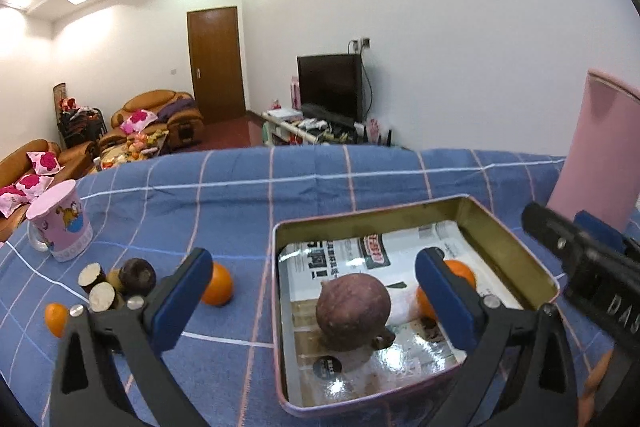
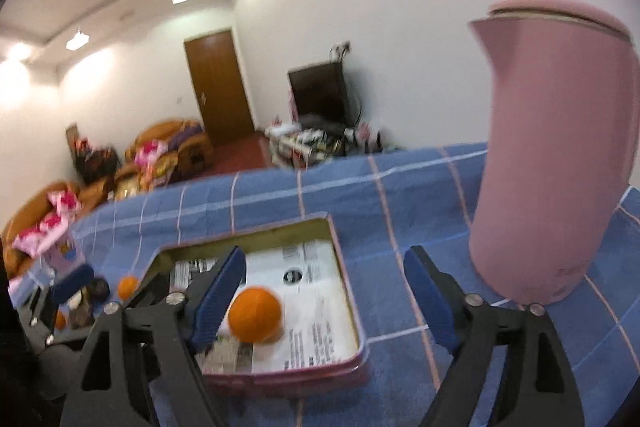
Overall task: Organize fruits
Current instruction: 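Carry the purple fruit and orange into the tin box and release both, then grasp an orange with the left tool while the right tool grasps a dark round fruit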
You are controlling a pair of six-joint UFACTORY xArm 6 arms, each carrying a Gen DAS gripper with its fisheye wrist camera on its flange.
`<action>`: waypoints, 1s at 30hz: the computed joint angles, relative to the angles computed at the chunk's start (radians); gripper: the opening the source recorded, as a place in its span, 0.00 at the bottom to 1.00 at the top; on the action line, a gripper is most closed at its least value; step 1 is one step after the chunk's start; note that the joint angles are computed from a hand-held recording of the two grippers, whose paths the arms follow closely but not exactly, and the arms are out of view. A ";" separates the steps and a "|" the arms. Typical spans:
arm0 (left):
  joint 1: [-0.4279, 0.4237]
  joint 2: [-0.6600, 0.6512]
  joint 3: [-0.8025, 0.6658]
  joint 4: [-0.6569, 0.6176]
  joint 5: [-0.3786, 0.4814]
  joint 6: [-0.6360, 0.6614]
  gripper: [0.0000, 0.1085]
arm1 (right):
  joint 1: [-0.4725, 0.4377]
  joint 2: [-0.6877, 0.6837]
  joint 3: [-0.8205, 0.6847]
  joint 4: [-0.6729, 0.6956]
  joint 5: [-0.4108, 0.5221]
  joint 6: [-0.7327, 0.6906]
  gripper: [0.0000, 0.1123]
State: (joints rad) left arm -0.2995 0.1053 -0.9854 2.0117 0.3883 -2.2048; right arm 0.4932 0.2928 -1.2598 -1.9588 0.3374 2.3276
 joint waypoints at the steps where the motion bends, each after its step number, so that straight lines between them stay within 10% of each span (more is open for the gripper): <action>1: -0.005 -0.004 0.005 0.007 0.012 -0.001 0.95 | 0.004 -0.003 0.002 -0.003 0.016 0.006 0.75; 30: 0.050 -0.106 0.133 0.099 0.016 -0.099 0.95 | 0.098 -0.033 0.060 0.067 0.188 -0.014 0.75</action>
